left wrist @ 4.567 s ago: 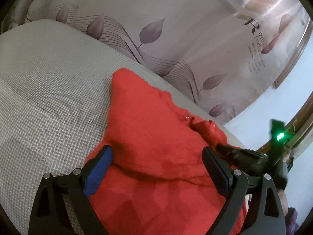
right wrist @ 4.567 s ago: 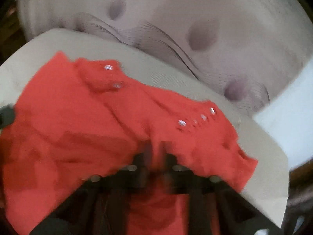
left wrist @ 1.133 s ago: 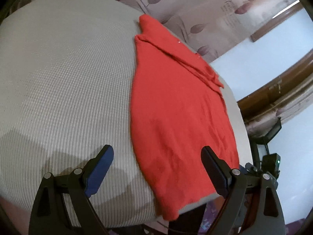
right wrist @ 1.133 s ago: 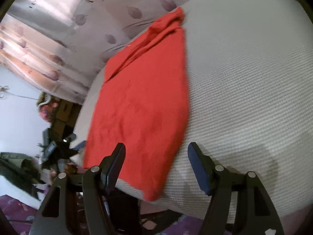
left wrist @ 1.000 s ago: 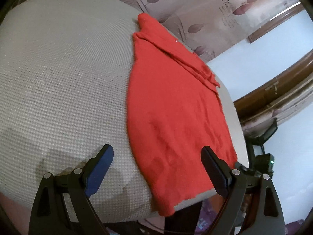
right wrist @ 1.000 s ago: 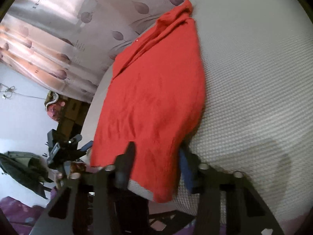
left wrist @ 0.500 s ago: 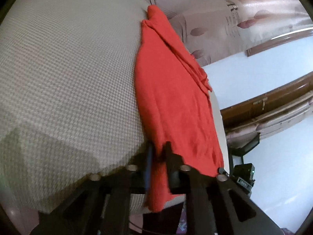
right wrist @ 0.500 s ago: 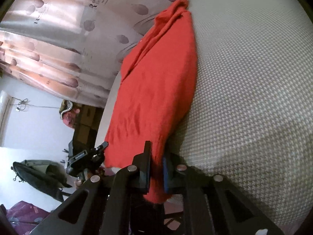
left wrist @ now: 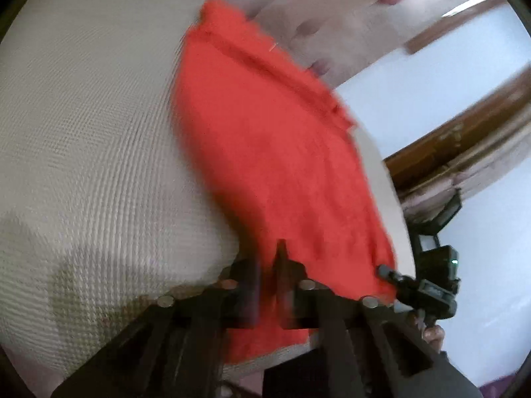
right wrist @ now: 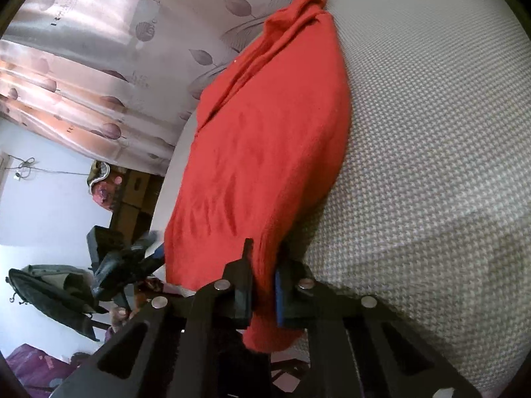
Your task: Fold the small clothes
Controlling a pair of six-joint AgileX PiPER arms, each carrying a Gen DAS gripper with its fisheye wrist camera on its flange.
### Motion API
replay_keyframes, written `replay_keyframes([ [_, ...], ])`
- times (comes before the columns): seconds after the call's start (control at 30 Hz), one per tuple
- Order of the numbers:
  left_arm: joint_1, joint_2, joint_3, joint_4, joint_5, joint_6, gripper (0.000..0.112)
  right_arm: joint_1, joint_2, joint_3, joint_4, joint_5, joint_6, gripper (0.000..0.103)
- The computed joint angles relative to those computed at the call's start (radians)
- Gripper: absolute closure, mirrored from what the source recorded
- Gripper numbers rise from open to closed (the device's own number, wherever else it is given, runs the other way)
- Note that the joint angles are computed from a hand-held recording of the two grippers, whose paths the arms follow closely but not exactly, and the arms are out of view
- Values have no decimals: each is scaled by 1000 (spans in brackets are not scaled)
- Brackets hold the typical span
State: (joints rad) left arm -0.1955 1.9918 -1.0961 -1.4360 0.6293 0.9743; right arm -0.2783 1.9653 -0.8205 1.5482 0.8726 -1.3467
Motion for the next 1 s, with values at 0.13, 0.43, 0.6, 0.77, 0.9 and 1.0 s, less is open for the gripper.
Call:
replay_keyframes([
  [0.13,-2,-65,81,-118,-48,149,105,-39,25,26,62,95,-45,95],
  [0.43,59,-218,210,-198,-29,285,105,-139,-43,171,127,261,-152,95],
  [0.6,80,-255,295,-213,-5,327,105,-131,-77,227,135,251,-162,95],
  [0.77,145,-355,412,-184,77,347,105,-162,-146,309,95,269,-170,95],
  [0.9,210,-473,467,-132,179,323,105,-210,-250,378,33,308,-129,95],
  [1.0,206,-525,399,-74,179,236,105,-247,-337,371,-22,342,-48,95],
])
